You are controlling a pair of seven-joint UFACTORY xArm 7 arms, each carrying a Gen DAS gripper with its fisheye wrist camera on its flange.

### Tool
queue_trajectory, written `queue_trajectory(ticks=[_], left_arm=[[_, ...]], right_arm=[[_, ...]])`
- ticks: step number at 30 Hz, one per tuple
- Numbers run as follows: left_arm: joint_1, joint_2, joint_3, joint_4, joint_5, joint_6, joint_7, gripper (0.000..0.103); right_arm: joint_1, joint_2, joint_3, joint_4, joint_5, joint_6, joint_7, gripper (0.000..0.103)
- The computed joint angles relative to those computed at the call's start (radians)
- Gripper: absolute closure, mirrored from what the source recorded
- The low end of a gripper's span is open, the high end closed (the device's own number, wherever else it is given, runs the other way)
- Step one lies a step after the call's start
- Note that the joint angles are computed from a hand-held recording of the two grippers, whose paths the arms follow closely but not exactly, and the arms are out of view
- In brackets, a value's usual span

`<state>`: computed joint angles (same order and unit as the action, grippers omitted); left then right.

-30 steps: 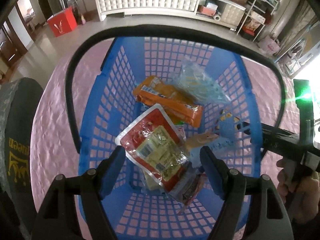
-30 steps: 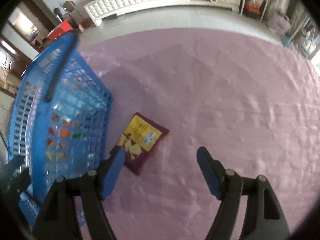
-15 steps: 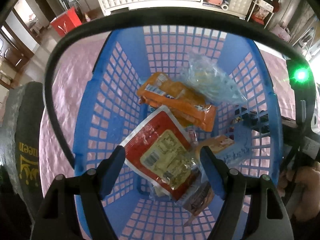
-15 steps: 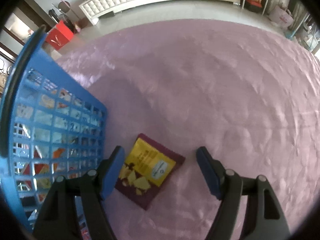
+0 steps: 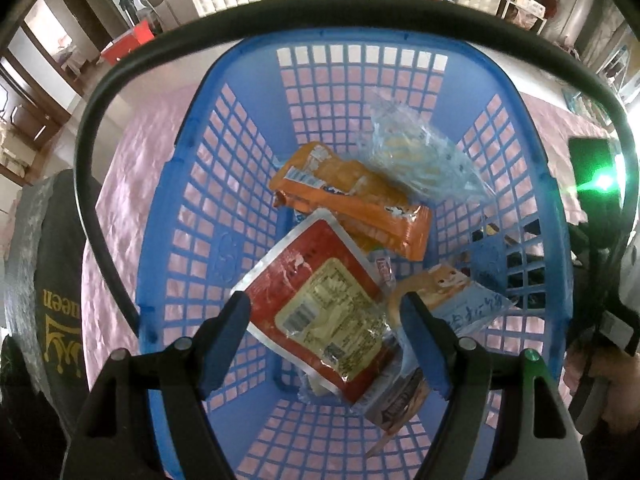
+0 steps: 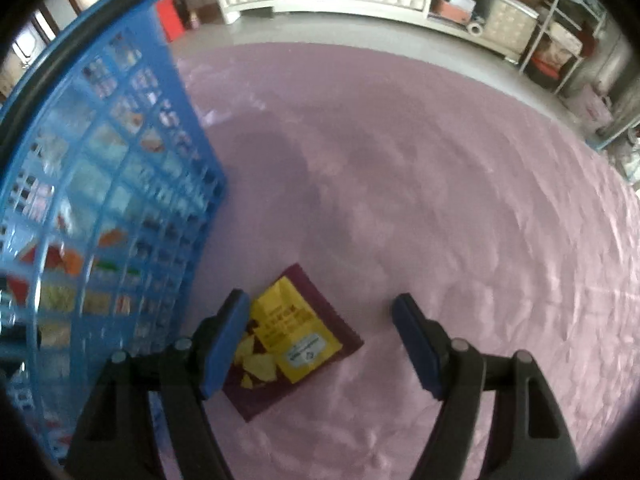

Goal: Organize snacks
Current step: 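Move the right tool to the purple chip bag and grasp it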

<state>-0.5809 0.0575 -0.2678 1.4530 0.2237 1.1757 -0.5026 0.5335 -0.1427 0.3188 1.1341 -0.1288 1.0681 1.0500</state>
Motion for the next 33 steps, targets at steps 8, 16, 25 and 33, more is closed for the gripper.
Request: queue_trajectory(ticks=[8,16,25,33], left_arm=[[0.019,-0.031,0.004,-0.032,-0.039,-0.014,0.002,0.028],[0.043,-0.092,0.006,-0.098,-0.101,-0.063,0.014,0.028],[0.085,-0.208,-0.001,-0.224,-0.161,-0.139,0.027,0.028],[0.085,-0.203,-0.042,-0.222,-0.064,-0.106,-0.022,0.028]], right_arm=[[-0.005,-0.097,-0.006,-0.065,0.079,0.067,-0.03,0.025],[0.034,-0.185,-0.028,-0.161,0.209,-0.065,-0.284,0.025],[0.078,-0.14,-0.05,-0.11,0.309,-0.138,-0.804,0.021],[0.061,0.026,-0.042,0.028,0.338,-0.034,-1.059,0.021]])
